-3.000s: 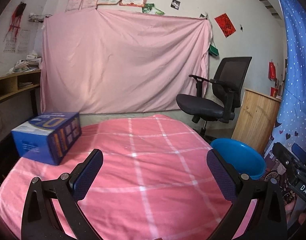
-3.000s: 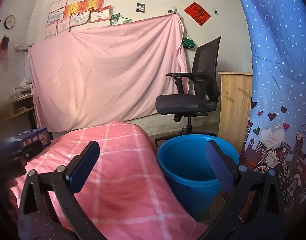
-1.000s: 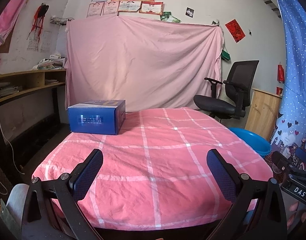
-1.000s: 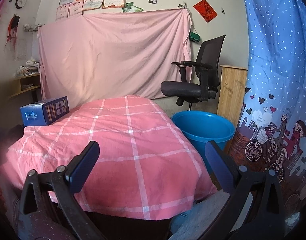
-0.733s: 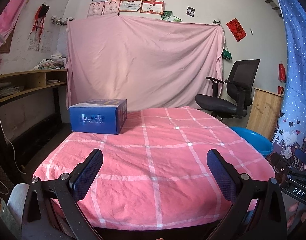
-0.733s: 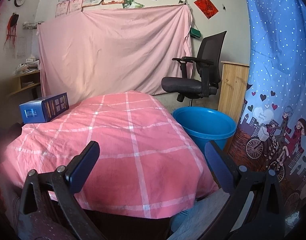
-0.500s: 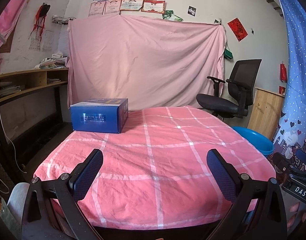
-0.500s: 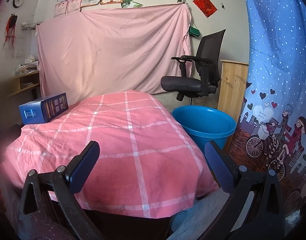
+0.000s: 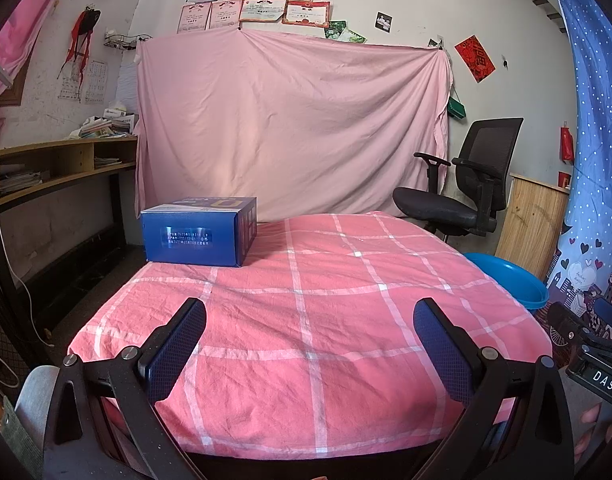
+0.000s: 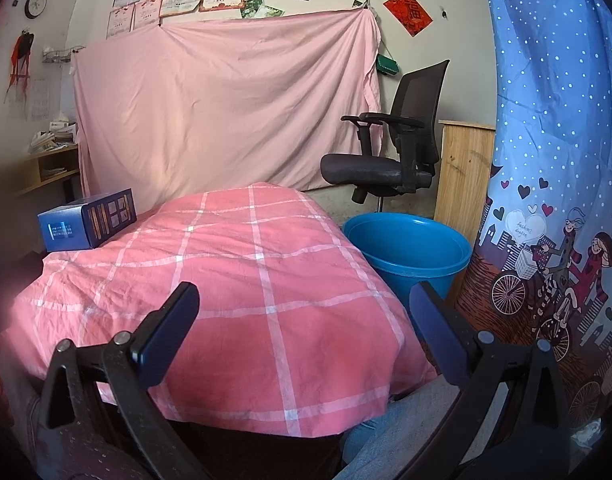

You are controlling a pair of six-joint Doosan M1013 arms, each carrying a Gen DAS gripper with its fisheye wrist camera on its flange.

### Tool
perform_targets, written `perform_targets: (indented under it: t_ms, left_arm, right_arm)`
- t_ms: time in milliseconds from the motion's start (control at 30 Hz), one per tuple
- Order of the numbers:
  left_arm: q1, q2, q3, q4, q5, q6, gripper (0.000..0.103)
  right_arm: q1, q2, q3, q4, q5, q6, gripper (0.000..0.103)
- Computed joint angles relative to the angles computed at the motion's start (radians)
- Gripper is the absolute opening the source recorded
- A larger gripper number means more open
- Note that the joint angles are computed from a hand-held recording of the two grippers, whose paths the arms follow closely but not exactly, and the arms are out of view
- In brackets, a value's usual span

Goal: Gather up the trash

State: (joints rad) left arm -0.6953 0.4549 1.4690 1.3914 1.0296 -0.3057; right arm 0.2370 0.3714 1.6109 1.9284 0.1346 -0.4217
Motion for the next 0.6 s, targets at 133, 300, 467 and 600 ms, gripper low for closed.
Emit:
perform_targets:
  t_ms: [133, 300, 467, 600]
  left_arm:
    - [0.000, 0.000, -0.001, 0.000, 0.001, 0.000, 0.102]
    - [0.001, -0.001, 0.001, 0.001, -0.001, 0.000, 0.102]
    - [0.001, -0.001, 0.001, -0.001, -0.002, 0.001, 0.102]
    - [-0.001, 0.001, -0.001, 0.000, 0.002, -0.002, 0.102]
  right_arm:
    - [0.000, 0.000, 0.000, 0.000, 0.000, 0.000, 0.103]
    - [0.000, -0.001, 0.001, 0.008, 0.000, -0.009, 0.103]
    - [0.000, -0.001, 0.001, 0.012, 0.000, -0.013, 0.103]
    - [0.000, -0.001, 0.002, 0.030, 0.002, -0.031, 0.103]
